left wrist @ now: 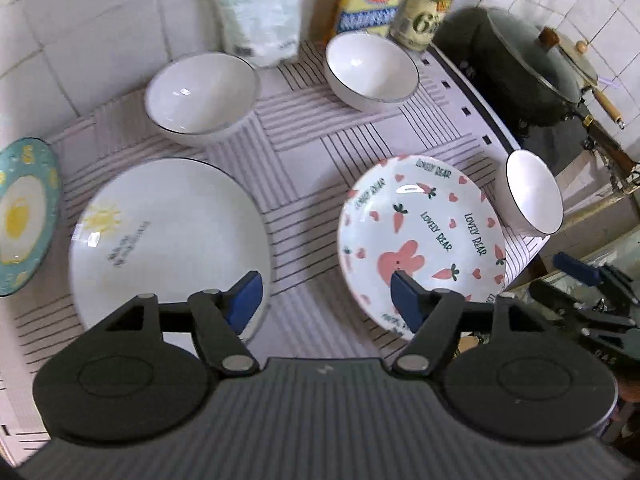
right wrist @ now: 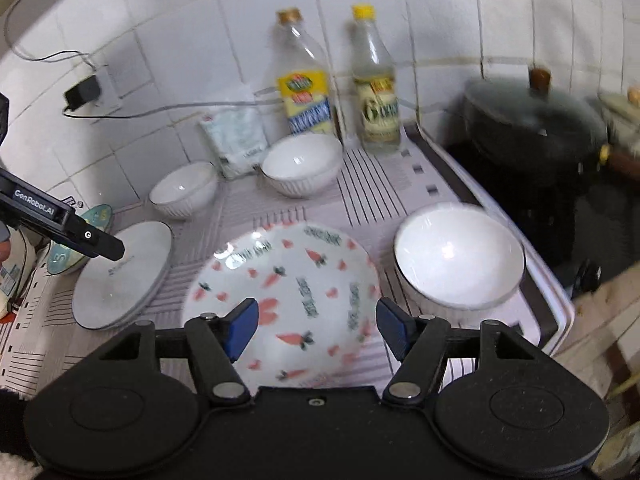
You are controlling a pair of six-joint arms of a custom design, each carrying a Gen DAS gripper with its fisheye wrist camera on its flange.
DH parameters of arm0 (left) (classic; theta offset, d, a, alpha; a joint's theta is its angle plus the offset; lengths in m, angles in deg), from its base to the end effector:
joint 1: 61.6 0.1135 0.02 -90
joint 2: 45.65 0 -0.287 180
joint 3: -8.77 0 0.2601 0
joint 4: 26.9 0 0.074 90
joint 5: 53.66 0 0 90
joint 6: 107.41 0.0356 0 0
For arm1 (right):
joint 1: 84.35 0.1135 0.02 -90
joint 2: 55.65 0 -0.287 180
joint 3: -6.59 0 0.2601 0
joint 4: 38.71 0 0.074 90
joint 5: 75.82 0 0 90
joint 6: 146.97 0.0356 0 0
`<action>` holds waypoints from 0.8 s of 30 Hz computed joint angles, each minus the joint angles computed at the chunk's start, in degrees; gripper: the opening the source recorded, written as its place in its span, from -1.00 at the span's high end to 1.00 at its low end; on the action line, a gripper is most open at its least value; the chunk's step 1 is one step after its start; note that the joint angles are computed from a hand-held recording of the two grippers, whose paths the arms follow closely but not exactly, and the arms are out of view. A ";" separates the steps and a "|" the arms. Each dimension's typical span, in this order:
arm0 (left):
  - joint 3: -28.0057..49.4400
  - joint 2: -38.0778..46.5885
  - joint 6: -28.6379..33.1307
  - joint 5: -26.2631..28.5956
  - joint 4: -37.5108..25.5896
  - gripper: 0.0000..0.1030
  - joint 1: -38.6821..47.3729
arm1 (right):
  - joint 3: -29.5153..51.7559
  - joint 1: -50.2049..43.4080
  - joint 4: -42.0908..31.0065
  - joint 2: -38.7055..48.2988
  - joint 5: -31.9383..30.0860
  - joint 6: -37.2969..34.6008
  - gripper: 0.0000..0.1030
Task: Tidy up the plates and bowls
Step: 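Move both grippers to the bunny plate rim and close them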
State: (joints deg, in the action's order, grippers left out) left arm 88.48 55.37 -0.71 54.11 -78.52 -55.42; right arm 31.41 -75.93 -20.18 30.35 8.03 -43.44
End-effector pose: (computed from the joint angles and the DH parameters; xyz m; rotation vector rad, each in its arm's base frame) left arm 0.3480 0.0268 0.1975 0.3187 2.7524 -0.3420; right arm 0.2030 0.0339 0.0978 0.0491 2.3307 0.3174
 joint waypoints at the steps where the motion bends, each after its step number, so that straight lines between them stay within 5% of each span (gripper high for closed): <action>1: -0.30 0.90 -1.41 -0.83 0.91 -0.42 -1.03 | -0.21 -1.53 2.93 3.16 -1.53 -0.31 -0.36; 5: -1.97 4.78 -4.41 -0.49 5.71 -0.42 -3.29 | 0.25 -5.98 13.51 15.33 -7.15 0.23 -0.36; 10: -5.75 8.19 -12.77 -1.38 14.28 -0.36 -5.13 | 3.16 -7.80 19.55 26.02 -11.35 0.88 -0.27; 15: -8.61 8.58 -13.29 -4.45 18.51 -0.27 -7.21 | 4.62 -8.28 23.79 31.34 -13.64 1.46 -0.22; 17: -9.02 8.79 -13.44 -5.23 19.40 -0.19 -7.71 | 5.01 -8.08 24.17 32.20 -12.75 1.58 -0.01; 18: -8.79 9.12 -13.52 -6.41 19.58 -0.12 -8.09 | 4.87 -7.66 23.94 31.94 -11.06 1.26 0.43; 19: -8.56 9.53 -13.67 -8.38 20.24 -0.08 -8.81 | 4.84 -7.61 23.96 31.88 -10.99 0.57 0.53; 24: -5.57 11.98 -11.63 -8.57 17.59 0.25 -9.28 | 5.96 -7.89 21.75 31.46 -11.89 -1.17 0.62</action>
State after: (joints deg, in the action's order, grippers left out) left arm 82.91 67.36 -12.34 45.53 -60.93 -64.69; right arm 37.37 -83.83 1.57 61.81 -3.86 -44.61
